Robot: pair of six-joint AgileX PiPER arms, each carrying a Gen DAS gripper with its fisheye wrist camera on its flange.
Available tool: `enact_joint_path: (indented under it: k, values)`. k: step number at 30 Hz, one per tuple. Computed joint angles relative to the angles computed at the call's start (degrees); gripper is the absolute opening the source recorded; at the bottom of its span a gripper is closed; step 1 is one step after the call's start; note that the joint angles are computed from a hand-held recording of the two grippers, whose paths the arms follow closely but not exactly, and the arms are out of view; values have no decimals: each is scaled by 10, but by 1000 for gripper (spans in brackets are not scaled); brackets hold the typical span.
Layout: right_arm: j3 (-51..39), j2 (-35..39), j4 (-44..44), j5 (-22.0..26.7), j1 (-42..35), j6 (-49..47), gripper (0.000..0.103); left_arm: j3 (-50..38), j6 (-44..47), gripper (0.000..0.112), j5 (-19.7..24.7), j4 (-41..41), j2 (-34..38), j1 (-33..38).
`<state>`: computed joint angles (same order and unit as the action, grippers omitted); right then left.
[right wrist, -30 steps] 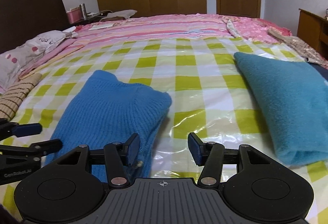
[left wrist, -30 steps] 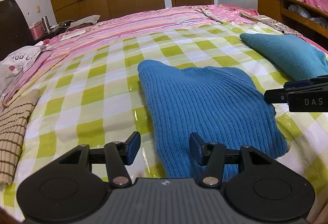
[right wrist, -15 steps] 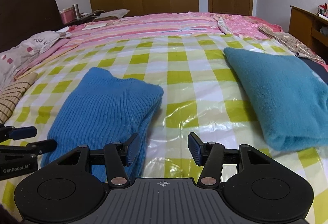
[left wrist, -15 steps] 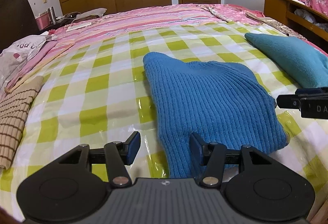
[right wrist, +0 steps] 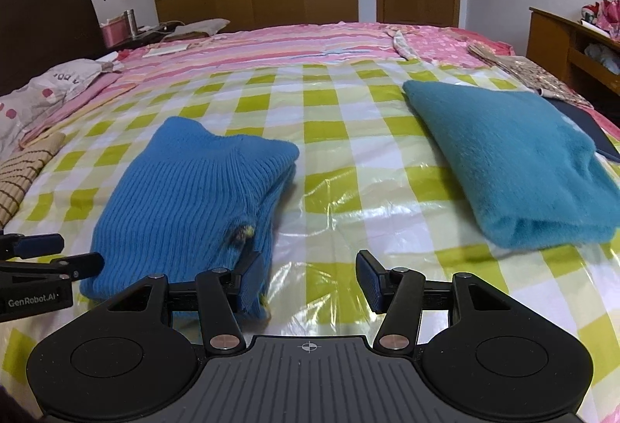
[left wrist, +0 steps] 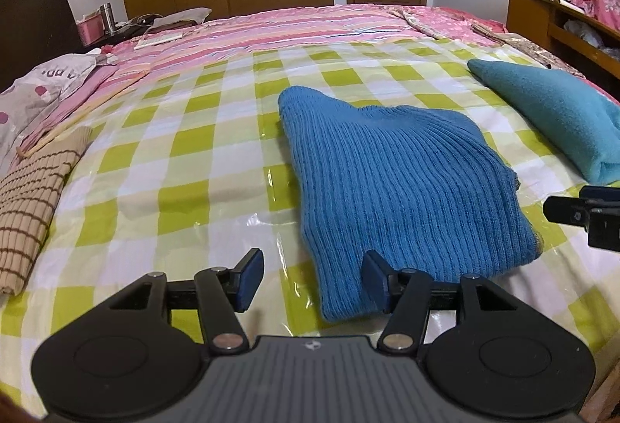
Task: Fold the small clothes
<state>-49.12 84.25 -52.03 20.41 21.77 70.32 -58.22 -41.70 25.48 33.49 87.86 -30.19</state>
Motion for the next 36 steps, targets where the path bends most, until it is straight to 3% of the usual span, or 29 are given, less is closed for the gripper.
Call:
enact_joint_path:
  k: [6,12,36]
  values:
    - [29,-24,-84,28,39,101,54,8,-53,70,19,52,-2,-19]
    - [43,-34,-114,57,81,145,56,23,-78,76,19,67,-11,-25]
    - [48,-18,-135,74,133,194,60,52,-71,86,7,24,-27,-22]
